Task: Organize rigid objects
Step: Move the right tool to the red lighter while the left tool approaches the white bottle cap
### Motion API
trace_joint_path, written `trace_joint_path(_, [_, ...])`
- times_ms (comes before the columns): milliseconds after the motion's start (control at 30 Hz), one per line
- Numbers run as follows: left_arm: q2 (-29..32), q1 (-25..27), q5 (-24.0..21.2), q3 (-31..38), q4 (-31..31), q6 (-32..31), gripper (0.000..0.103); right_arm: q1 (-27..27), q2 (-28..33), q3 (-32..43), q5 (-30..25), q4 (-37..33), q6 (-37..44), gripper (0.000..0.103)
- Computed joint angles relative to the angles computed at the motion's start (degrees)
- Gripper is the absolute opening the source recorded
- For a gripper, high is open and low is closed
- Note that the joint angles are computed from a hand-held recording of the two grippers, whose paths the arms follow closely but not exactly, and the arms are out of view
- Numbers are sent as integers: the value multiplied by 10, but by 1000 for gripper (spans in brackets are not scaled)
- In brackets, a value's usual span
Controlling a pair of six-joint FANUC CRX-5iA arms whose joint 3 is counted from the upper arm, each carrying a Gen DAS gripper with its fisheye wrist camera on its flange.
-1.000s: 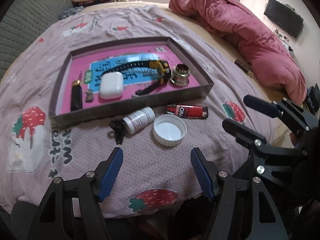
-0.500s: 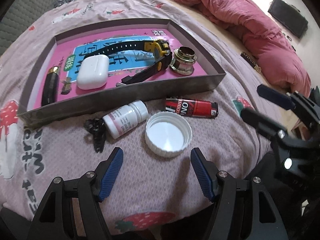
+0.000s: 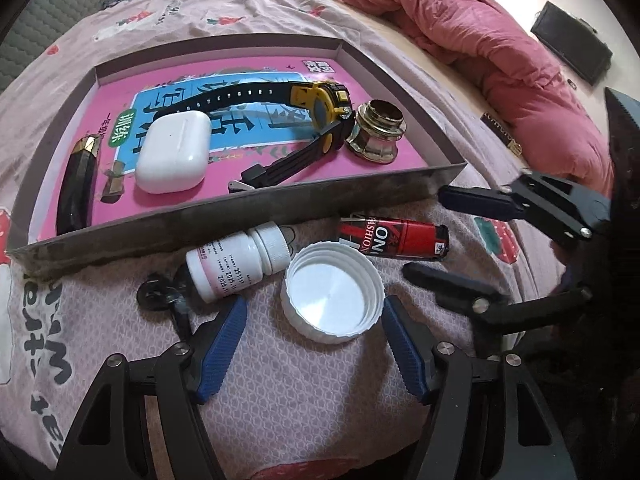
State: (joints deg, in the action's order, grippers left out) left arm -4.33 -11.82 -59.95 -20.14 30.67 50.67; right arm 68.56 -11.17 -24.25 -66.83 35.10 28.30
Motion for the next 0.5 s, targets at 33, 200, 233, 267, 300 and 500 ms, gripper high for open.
trace_joint_path(33, [3,2,-2,1,4,-4,71,-6,7,7,3,-8,20,54])
trace_joint_path(200, [9,10,-7,-1,18,-15,71,-27,32,32,26,-54,117,54])
trace_joint_path(233, [8,11,-7,0,14,-16,71,-31,32,33,30,-61,126,54])
trace_joint_path(267, [7,11,-7,0,11,-18,71,-36,29,32,38,-70,128,54])
trace_joint_path(300, [6,10,-5,0,9,-18,71,-40,26,32,45,-76,127,54])
trace_joint_path(500, [13,7,-5,6,5,-11,71,-40,17,9,71,-58,62,44])
